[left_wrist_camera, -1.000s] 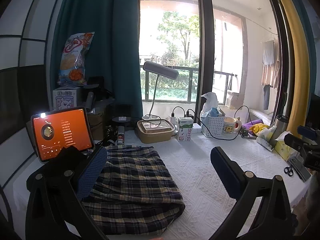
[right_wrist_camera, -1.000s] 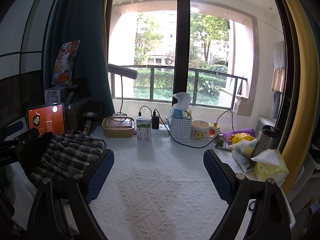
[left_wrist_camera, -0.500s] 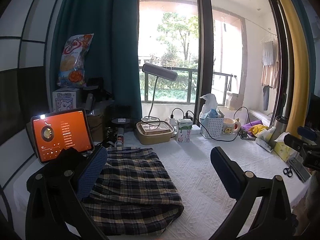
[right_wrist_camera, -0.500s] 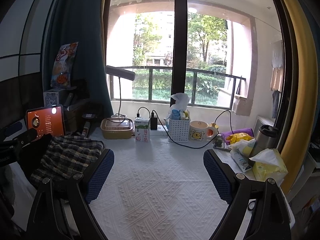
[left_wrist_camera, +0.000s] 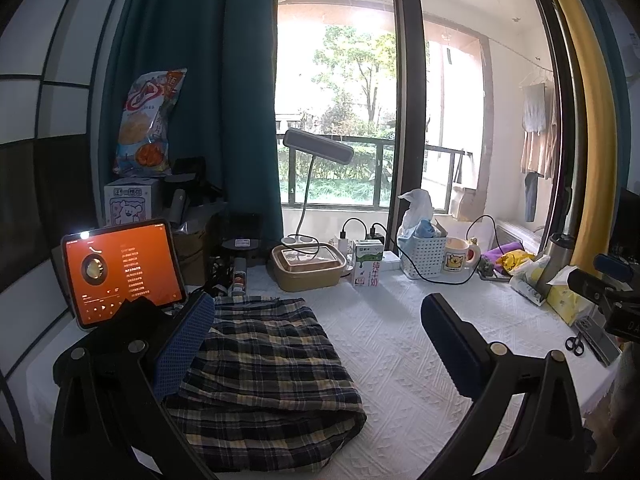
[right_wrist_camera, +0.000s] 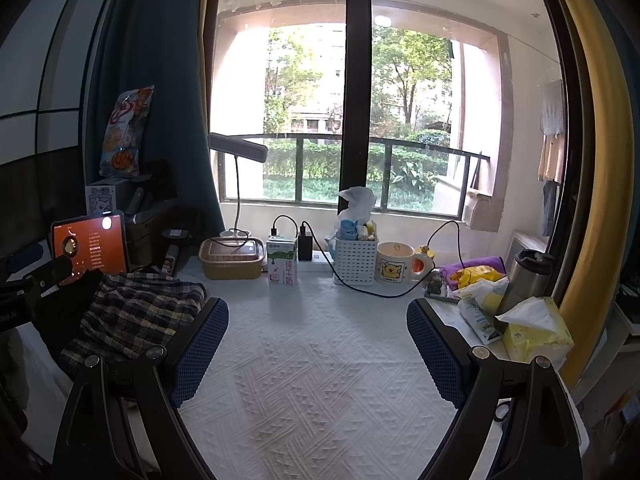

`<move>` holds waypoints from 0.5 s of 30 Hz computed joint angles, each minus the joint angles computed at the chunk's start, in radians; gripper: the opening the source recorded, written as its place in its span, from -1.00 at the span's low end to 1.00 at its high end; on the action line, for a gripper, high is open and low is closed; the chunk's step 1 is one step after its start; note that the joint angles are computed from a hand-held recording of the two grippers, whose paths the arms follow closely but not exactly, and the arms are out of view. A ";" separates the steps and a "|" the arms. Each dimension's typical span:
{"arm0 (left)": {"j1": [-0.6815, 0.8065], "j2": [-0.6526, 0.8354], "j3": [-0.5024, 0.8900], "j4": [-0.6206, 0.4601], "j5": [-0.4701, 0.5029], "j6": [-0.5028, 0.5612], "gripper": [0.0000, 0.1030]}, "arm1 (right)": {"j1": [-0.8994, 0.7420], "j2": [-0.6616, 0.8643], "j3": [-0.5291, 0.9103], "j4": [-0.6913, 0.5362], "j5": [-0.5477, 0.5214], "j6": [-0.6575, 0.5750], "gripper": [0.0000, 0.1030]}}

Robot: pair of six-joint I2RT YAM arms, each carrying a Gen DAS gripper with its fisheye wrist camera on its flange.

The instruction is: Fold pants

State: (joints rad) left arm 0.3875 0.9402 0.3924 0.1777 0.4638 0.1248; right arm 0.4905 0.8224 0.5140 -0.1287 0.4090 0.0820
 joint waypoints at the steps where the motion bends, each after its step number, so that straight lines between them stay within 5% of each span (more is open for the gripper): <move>1: 0.001 -0.002 -0.002 0.000 0.000 0.000 0.98 | 0.000 0.000 0.000 0.000 0.001 0.000 0.79; 15: 0.001 -0.009 -0.004 -0.005 0.000 -0.001 0.98 | -0.004 -0.005 0.000 -0.004 -0.003 -0.002 0.79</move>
